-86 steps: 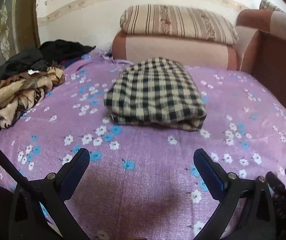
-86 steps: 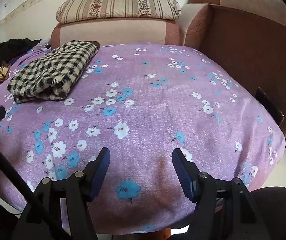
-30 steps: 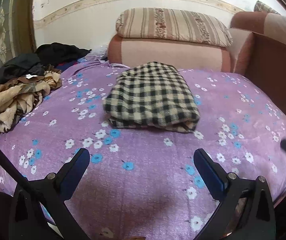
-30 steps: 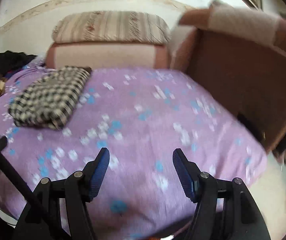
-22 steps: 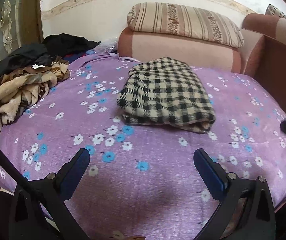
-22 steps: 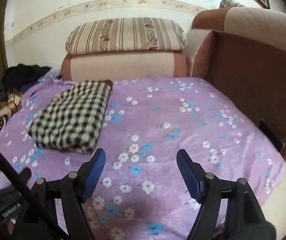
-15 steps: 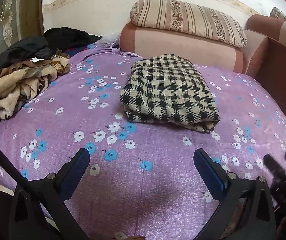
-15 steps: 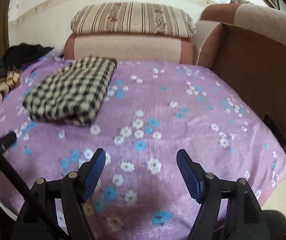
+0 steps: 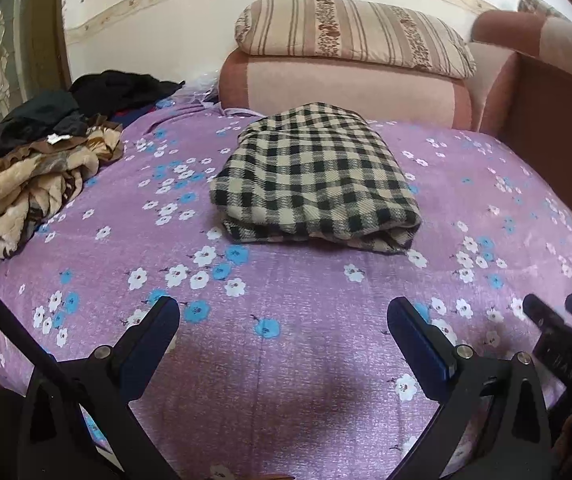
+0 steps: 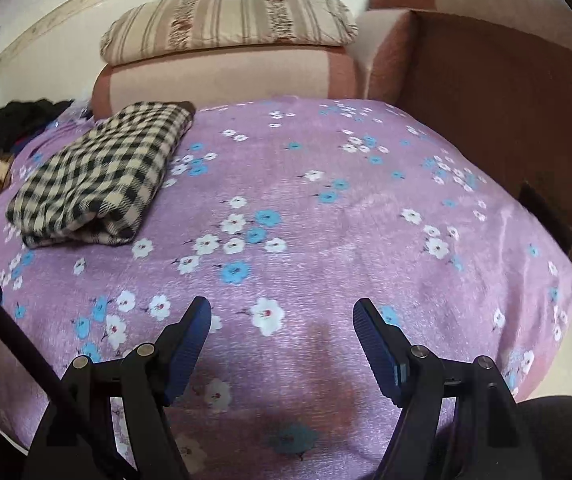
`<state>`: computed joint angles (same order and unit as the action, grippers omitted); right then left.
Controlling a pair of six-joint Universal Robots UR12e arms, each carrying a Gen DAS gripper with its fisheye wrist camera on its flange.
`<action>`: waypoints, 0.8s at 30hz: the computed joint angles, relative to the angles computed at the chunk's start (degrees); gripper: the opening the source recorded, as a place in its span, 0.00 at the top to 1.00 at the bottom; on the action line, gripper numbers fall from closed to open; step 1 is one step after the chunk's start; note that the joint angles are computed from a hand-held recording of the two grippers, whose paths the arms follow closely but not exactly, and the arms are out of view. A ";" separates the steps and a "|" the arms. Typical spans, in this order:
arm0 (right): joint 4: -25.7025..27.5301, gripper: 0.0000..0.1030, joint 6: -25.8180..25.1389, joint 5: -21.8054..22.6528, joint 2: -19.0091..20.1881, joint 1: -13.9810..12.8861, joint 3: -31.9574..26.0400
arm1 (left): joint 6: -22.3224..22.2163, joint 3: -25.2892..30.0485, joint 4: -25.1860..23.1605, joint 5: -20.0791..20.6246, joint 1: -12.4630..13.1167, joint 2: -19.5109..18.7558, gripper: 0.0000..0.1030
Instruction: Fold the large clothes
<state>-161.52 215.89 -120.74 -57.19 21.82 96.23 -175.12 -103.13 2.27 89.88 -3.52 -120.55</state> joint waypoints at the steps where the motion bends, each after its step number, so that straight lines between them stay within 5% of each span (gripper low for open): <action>1: 0.15 0.24 0.16 -0.05 -0.10 -0.10 0.15 | 0.68 0.04 -0.09 0.24 -0.24 -0.10 0.00; 24: 1.00 0.24 -3.63 -4.28 0.85 1.99 -0.74 | 1.57 -2.14 4.29 -2.32 0.00 0.91 0.00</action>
